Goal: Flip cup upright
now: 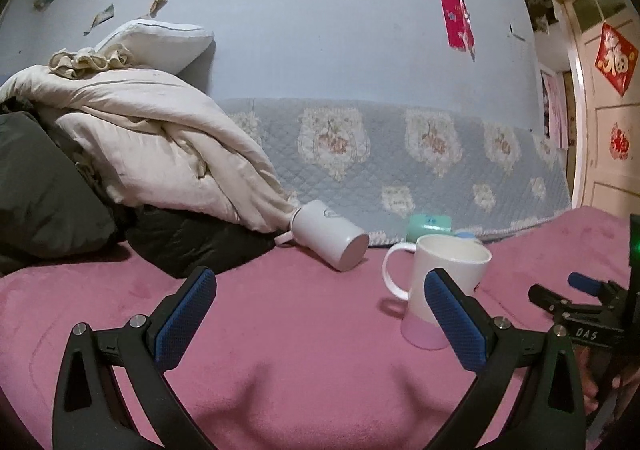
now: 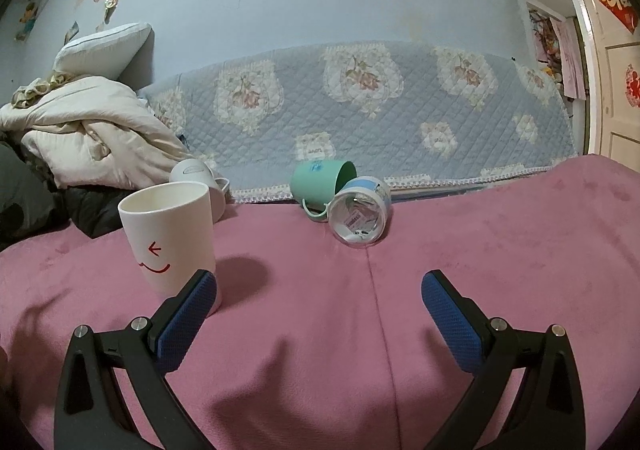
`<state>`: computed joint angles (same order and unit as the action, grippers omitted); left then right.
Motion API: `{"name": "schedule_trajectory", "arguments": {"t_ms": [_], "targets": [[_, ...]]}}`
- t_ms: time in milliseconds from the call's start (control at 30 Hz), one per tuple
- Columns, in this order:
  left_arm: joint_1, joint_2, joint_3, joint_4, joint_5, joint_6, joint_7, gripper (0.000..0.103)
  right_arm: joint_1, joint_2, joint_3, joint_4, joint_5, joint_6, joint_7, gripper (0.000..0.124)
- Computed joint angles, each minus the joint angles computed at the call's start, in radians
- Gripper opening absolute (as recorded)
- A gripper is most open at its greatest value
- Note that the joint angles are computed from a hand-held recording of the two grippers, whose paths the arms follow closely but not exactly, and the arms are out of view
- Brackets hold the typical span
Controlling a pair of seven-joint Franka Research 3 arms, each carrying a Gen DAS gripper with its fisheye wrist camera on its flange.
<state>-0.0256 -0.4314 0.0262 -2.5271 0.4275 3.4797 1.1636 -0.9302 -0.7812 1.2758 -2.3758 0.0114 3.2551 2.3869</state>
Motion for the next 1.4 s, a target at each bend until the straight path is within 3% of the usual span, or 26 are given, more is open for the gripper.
{"name": "schedule_trajectory", "arguments": {"t_ms": [333, 667, 1400], "targets": [[0.01, -0.007, -0.017, -0.005, -0.008, -0.017, 0.008, 0.103, -0.003, -0.004, 0.001, -0.005, 0.005, 0.01, 0.008, 0.103], [-0.027, -0.003, 0.02, 0.001, 0.0, -0.042, 0.005, 0.103, 0.008, 0.007, -0.007, -0.008, 0.002, 0.003, 0.005, 0.103], [-0.04, 0.001, 0.022, 0.012, -0.019, -0.068, 0.037, 0.103, 0.012, 0.016, -0.009, -0.008, -0.003, -0.003, 0.004, 0.103]]}}
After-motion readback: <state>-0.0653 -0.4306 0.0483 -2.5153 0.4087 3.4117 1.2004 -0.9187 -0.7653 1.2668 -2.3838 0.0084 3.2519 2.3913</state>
